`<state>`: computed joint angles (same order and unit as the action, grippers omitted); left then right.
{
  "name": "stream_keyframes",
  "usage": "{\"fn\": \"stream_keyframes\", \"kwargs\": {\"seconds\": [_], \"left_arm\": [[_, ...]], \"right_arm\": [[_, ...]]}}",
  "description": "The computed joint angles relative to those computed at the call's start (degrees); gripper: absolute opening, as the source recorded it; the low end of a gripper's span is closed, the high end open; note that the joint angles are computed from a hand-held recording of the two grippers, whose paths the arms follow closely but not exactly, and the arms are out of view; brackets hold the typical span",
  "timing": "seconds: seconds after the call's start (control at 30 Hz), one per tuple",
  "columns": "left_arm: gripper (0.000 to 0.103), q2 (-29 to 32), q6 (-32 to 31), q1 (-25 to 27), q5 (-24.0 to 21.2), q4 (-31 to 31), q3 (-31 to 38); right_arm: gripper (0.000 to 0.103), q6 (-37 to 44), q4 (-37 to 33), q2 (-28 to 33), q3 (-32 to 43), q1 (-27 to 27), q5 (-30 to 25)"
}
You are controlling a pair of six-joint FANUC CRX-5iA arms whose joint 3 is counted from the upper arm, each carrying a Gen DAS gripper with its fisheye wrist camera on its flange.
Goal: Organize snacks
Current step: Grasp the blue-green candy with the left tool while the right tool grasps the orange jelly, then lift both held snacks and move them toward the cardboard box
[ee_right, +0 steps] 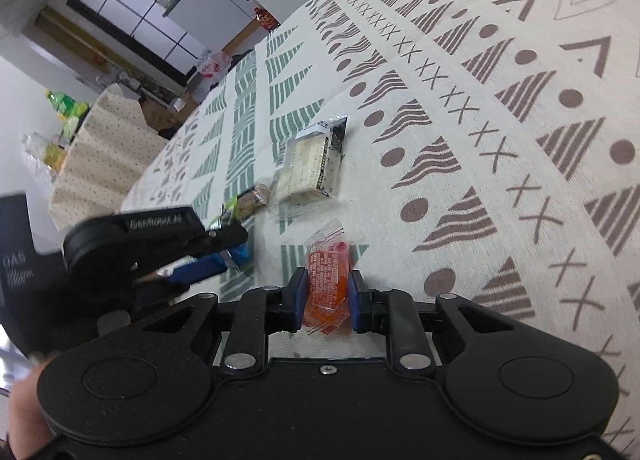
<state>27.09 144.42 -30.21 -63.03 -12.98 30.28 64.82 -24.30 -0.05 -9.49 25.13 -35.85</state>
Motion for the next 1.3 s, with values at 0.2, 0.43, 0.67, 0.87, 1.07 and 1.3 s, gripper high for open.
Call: {"fn": "stream_keyframes", "kwargs": {"seconds": [0.2,0.43,0.67,0.87,1.07,1.3], "left_arm": [[0.032,-3.4,0.4,-0.8,0.7,-0.1,-2.3],[0.032,-7.6,1.9,-2.4,0.6,-2.4,-4.7],[0.032,-12.3,5.3,-3.6,0.3,-5.5,-7.2],[0.032,-15.7,8.2,-4.5,0.1,-8.2,-8.5],[0.032,-17.9,10.9,-5.8,-0.5,-11.1,-8.9],[0.032,-20.2,13.1,-6.2,-0.4,-12.2,-10.7]], "right_arm": [[0.021,-2.7,1.3,-2.1,-1.3,0.5,0.2],[0.021,-4.1,2.7,-5.2,-2.8,1.5,0.0],[0.021,-8.3,7.1,-8.4,-4.0,3.7,1.4],[0.021,-9.9,9.8,-10.7,-4.1,5.5,1.9],[0.021,-11.3,12.2,-12.2,-3.8,7.6,2.2],[0.021,-13.9,15.3,-12.9,-3.3,10.0,2.6]]}}
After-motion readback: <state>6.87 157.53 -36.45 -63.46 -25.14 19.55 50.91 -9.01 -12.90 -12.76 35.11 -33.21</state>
